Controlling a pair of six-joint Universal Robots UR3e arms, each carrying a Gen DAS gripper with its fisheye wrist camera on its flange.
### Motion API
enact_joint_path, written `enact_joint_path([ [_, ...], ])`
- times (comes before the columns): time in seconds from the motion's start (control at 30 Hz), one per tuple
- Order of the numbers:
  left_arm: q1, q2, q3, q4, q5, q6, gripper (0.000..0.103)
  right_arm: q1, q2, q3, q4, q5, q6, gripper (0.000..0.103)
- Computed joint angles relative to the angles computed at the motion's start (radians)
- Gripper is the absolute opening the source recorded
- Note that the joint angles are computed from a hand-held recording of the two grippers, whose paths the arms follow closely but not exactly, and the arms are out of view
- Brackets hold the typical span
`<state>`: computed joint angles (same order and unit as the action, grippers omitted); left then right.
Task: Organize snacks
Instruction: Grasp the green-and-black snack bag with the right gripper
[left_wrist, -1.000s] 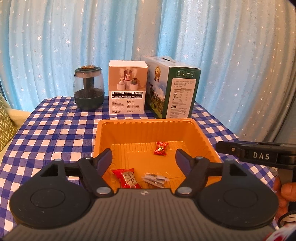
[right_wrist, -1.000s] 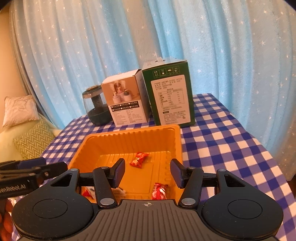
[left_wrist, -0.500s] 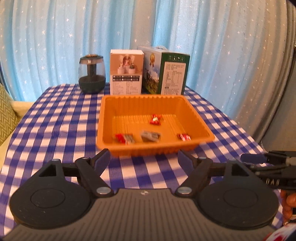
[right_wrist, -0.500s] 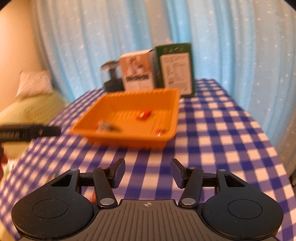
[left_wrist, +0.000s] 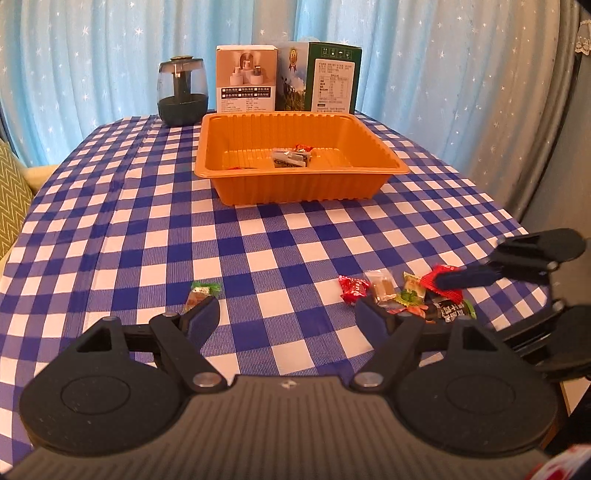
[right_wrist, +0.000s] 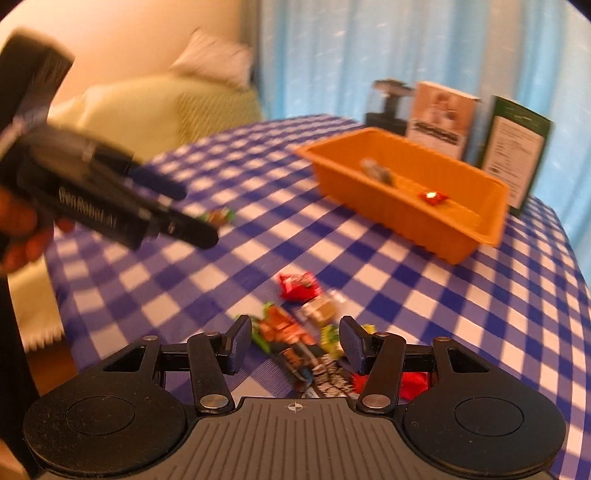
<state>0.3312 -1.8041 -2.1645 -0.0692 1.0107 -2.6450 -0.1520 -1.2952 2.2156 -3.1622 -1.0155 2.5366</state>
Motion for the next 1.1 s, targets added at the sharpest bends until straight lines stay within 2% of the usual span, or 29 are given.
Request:
enact_joint_path([
  [0.07, 0.004, 0.000, 0.001, -0.003, -0.004, 0.002, 0.078, 0.018, 0.030, -0.021, 0.014, -0.020, -0.029, 0.044],
  [0.3, 0.011, -0.021, 0.021, -0.020, 0.010, -0.007, 0.079, 0.043, 0.086, -0.079, 0.038, -0.076, -0.035, 0.043],
  [0.5, 0.012, -0.031, 0.029, -0.024, 0.021, -0.011, 0.079, 0.040, 0.004, -0.100, 0.220, -0.048, 0.058, 0.040],
  [0.6, 0.012, -0.032, 0.028, -0.023, 0.025, -0.011, 0.079, 0.052, 0.002, -0.092, 0.210, -0.060, 0.016, 0.040],
  [0.73, 0.012, -0.033, 0.025, -0.021, 0.027, -0.014, 0.079, 0.089, 0.013, -0.079, 0.169, -0.142, -0.068, 0.040],
  [0.83, 0.007, -0.041, 0.029, -0.021, 0.032, -0.022, 0.079, 0.097, 0.012, -0.096, 0.200, -0.156, -0.005, 0.040],
  [0.93, 0.001, -0.045, 0.035, -0.023, 0.036, -0.023, 0.079, 0.069, 0.010, -0.129, 0.281, -0.079, 0.073, 0.038],
  [1.1, -0.001, -0.053, 0.043, -0.026, 0.048, -0.026, 0.079, 0.103, 0.018, -0.112, 0.224, -0.130, -0.021, 0.039],
])
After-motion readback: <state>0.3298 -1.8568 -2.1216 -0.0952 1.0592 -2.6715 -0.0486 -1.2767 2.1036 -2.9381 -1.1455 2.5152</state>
